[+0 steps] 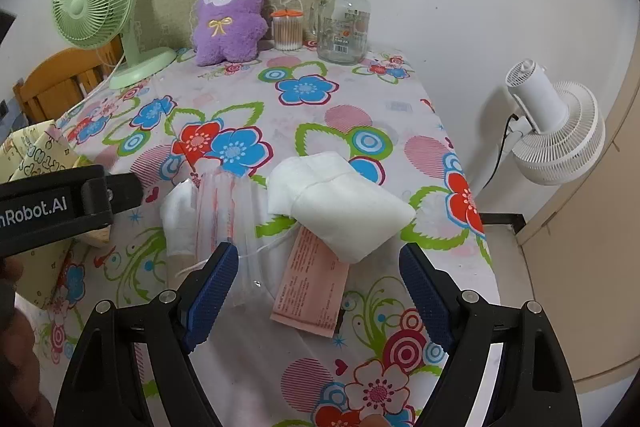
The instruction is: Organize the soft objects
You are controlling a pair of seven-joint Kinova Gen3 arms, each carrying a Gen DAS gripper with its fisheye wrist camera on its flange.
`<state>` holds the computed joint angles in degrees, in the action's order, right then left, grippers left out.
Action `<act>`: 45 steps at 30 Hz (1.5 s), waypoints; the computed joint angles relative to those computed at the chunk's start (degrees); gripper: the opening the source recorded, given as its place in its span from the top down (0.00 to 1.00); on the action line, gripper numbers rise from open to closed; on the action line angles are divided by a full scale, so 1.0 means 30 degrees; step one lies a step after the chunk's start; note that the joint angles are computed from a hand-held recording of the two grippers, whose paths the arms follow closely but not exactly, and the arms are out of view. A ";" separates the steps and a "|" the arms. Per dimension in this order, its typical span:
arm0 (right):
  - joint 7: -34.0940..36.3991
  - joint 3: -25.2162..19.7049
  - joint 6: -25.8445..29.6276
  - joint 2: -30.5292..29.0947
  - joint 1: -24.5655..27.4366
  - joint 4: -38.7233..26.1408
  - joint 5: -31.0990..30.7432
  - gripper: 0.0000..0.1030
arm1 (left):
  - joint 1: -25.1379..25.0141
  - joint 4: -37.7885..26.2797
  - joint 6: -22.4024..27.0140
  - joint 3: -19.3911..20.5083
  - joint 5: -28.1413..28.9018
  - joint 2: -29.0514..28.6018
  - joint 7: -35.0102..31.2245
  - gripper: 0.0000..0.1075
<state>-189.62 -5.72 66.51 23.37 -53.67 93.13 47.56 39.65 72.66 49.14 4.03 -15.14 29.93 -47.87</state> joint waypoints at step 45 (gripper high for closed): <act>-0.0903 -0.0110 -0.0998 -0.0393 0.0277 0.1030 0.0044 0.18 | -0.0616 -0.0856 0.0865 -0.0213 0.1252 0.1156 0.0751 0.25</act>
<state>-192.33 -6.05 63.52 22.19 -52.84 96.22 47.69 37.80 70.09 51.73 3.39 -11.39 33.40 -45.62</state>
